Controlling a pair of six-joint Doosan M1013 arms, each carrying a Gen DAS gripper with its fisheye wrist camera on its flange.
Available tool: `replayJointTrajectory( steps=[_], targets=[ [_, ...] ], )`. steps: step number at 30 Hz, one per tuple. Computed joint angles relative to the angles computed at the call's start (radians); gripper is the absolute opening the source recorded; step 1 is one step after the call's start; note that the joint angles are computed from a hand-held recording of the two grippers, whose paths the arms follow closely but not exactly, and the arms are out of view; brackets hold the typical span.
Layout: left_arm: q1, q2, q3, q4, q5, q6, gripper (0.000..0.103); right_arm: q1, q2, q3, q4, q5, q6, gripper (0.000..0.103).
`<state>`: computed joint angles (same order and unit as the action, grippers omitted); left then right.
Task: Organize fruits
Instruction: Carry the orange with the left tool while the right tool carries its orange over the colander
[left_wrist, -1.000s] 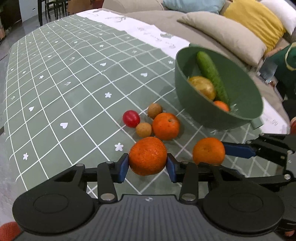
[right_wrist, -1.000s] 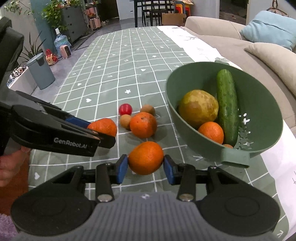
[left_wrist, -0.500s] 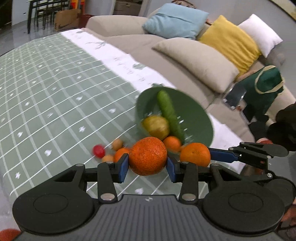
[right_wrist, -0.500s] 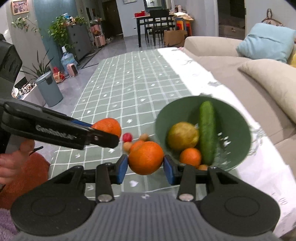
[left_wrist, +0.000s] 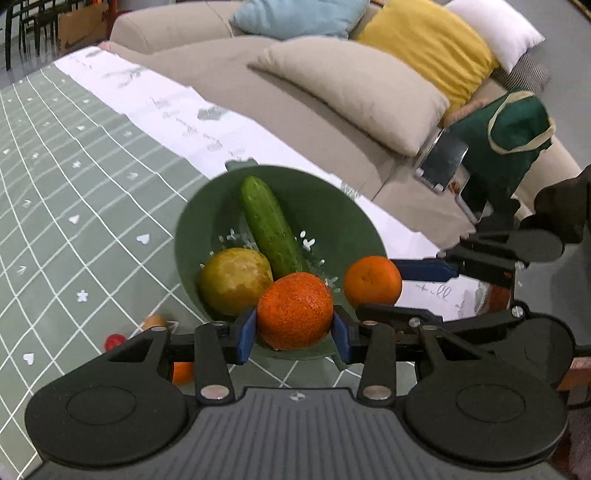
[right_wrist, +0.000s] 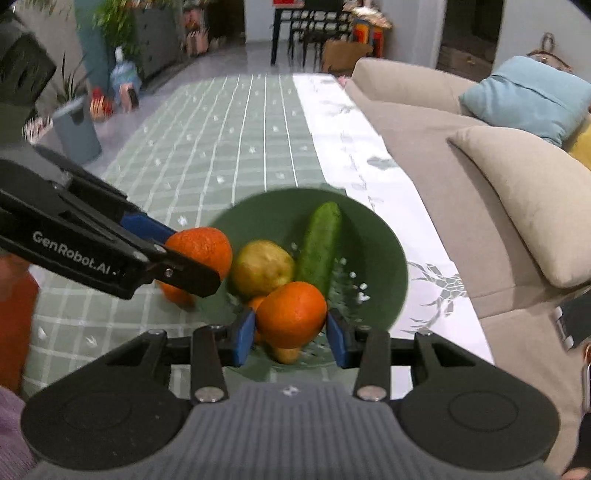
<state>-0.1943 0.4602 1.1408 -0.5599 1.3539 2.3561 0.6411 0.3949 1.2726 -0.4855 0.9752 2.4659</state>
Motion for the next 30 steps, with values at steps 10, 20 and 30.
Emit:
replayJointTrajectory(
  steps=[10,20,30],
  targets=[
    [-0.062,0.025,-0.032,0.218,0.009,-0.055,0.048,-0.071,0.036,-0.03,0.173,0.057,-0.256,0.039],
    [-0.089,0.045,-0.058,0.305,0.024,-0.069,0.048,-0.1,0.096,-0.118,0.266,0.19,-0.447,0.039],
    [-0.097,0.044,-0.046,0.319,0.007,-0.059,0.053,-0.11,0.143,-0.186,0.289,0.291,-0.539,0.039]
  ],
)
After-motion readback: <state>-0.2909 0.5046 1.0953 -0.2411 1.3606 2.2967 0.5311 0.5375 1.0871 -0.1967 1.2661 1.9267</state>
